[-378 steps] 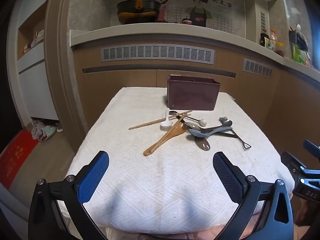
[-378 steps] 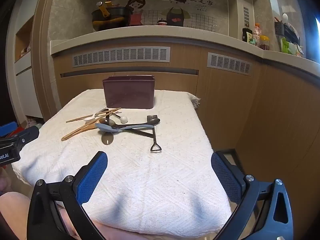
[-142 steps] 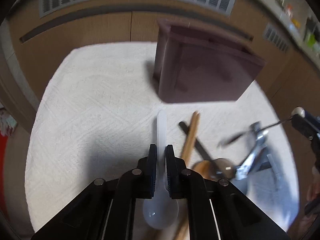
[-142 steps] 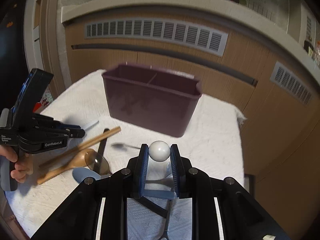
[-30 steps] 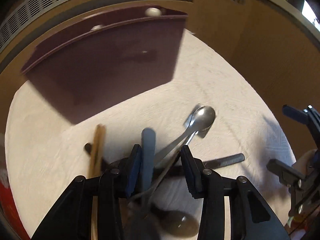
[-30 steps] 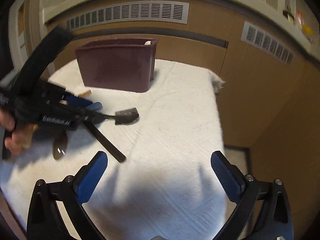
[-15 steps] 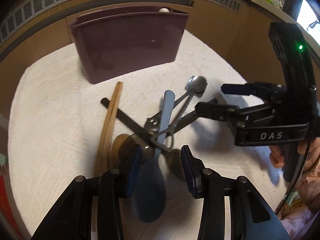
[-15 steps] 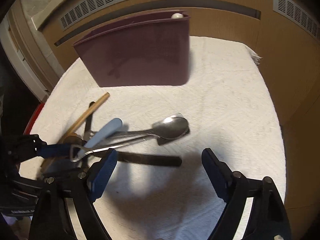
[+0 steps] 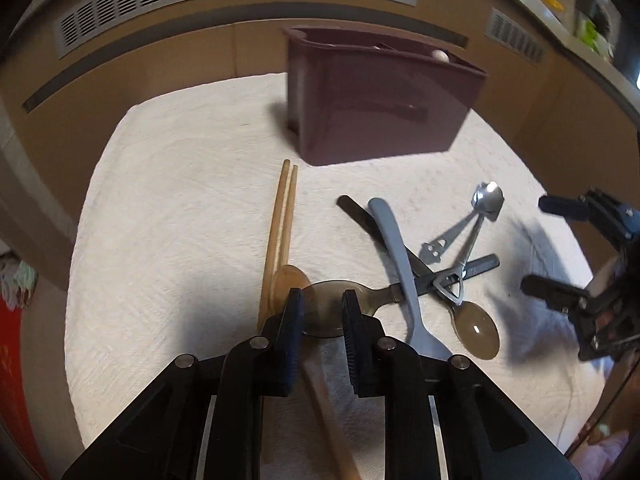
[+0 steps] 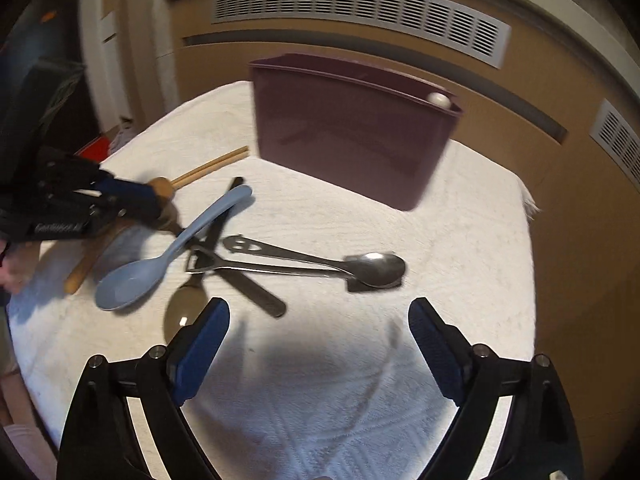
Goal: Organize utensils
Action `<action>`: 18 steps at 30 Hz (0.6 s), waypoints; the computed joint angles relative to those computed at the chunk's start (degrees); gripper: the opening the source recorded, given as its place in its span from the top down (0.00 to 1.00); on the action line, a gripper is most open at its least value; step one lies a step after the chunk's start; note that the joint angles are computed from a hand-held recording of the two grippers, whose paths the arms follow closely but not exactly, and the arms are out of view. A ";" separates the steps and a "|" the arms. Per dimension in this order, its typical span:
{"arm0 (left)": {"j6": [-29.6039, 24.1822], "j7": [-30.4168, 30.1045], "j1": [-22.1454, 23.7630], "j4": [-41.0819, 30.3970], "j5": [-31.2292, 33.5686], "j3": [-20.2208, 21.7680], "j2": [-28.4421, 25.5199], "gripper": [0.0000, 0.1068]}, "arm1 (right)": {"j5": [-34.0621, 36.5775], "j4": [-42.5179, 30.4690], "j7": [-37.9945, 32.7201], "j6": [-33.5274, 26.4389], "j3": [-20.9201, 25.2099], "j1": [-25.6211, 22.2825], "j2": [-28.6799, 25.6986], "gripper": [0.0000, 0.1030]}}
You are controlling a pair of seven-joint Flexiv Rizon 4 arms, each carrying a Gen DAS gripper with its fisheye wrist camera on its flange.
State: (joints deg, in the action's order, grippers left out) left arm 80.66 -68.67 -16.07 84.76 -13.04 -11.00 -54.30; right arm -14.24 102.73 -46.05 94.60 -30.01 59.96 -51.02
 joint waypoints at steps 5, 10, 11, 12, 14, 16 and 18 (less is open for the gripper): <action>3.73 -1.11 4.20 5.16 -2.40 -3.59 2.33 0.78 | -4.61 -8.13 -4.81 -2.23 12.46 -10.10 -0.56 0.47; 8.66 -5.27 4.71 8.39 -3.16 -1.76 4.00 0.59 | -9.44 -18.23 -9.90 -7.19 23.18 -17.34 -4.22 0.53; 9.63 -6.20 4.77 8.91 -3.18 -1.37 4.23 0.56 | -10.21 -20.39 -11.24 -7.92 25.17 -18.40 -5.20 0.53; 10.59 -7.02 5.01 9.32 -3.17 -1.28 4.32 0.53 | -10.99 -22.97 -13.51 -9.40 28.38 -20.17 -6.33 0.53; 12.11 -7.76 6.99 10.75 -2.88 -2.90 4.73 0.53 | -11.49 -27.42 -17.90 -12.27 33.96 -22.87 -8.50 0.53; 13.05 -8.31 8.44 11.88 -2.44 -4.06 5.07 0.53 | -10.93 -31.71 -22.12 -16.37 37.90 -24.34 -10.60 0.53; 13.57 -8.73 9.58 12.82 -1.93 -4.92 5.36 0.53 | -10.45 -36.06 -23.85 -20.89 37.37 -23.24 -12.68 0.53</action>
State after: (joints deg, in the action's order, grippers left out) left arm 94.23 -77.40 -6.49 97.58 -14.97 -15.92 -48.94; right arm -24.69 66.67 -69.90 73.71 7.37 36.73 -63.69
